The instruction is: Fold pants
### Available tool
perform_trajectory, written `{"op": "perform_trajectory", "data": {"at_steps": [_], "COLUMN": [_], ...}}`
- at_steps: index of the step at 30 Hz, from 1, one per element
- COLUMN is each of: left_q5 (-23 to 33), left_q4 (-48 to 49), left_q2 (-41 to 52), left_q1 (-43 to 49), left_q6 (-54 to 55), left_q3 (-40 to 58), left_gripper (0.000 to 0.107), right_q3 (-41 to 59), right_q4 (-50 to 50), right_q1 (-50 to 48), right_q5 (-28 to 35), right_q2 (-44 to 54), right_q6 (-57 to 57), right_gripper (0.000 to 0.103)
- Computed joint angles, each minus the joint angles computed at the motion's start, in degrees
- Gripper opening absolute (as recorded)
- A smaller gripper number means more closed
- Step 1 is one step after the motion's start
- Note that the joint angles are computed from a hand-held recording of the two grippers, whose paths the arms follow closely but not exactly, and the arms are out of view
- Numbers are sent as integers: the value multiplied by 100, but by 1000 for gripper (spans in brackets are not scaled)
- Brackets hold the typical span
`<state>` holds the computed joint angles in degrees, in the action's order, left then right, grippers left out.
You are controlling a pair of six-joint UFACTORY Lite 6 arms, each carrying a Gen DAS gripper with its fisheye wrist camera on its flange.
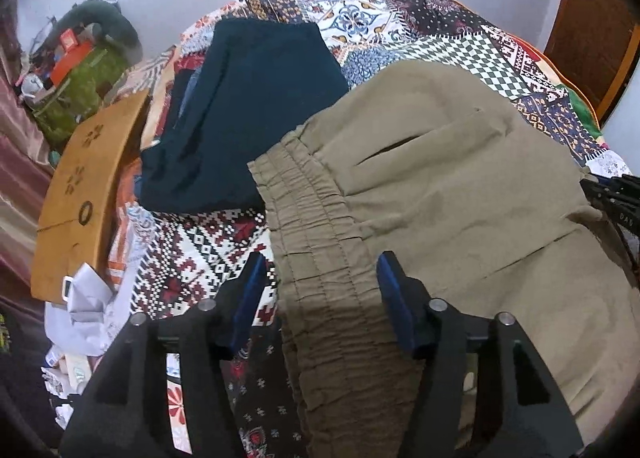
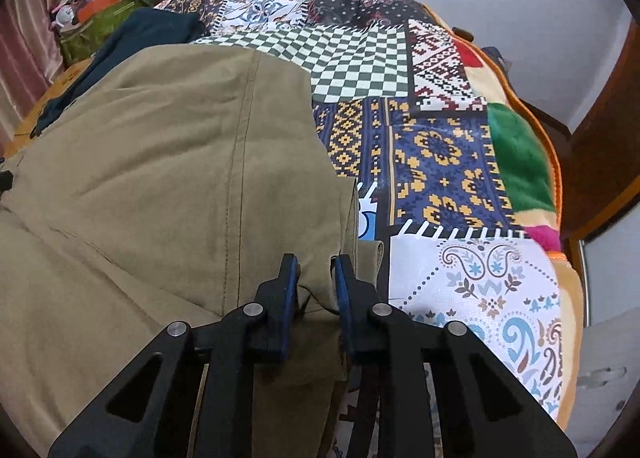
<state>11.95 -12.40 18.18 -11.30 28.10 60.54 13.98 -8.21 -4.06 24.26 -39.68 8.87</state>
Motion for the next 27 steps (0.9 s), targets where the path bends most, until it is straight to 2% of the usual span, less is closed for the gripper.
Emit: {"op": "perform_trajectory", "data": {"at_steps": [4,6,9,10,13,16,22,27], "left_q5": [-149,-92,14,16,-51,-25,322,1187], "left_q4": [500,-93,-751,-780,-605,-59,215,63], "left_q2": [-410,-546,-602,-601,-444,-50,1178,2627], "left_q1": [-6,104,279,316,402,432,441,544], "left_q6": [-362,246,865,887,704,108,-345,-540], "left_q3": [-205,-153,65,149,500,997,2171,3719], "left_gripper": [62,66,71,72,80,83,83,83], "right_q3": [235,483,887,1010,1476,1870,2364,3002], "right_q4": [-912,-785,-580,-554,-336,651,2084,3658], "right_q1": [313,241,153,179,239,-47,-216,-427], "right_q5": [635,896,1076,1103,987,573,-353,-649], "right_q2": [-516,-816,-1036,-1065,-834,-314,1342,3034], "right_q6": [979,782,474,440,253,-703,-2060,-3657], "right_gripper": [19,22,34,39,45,51,51,51]}}
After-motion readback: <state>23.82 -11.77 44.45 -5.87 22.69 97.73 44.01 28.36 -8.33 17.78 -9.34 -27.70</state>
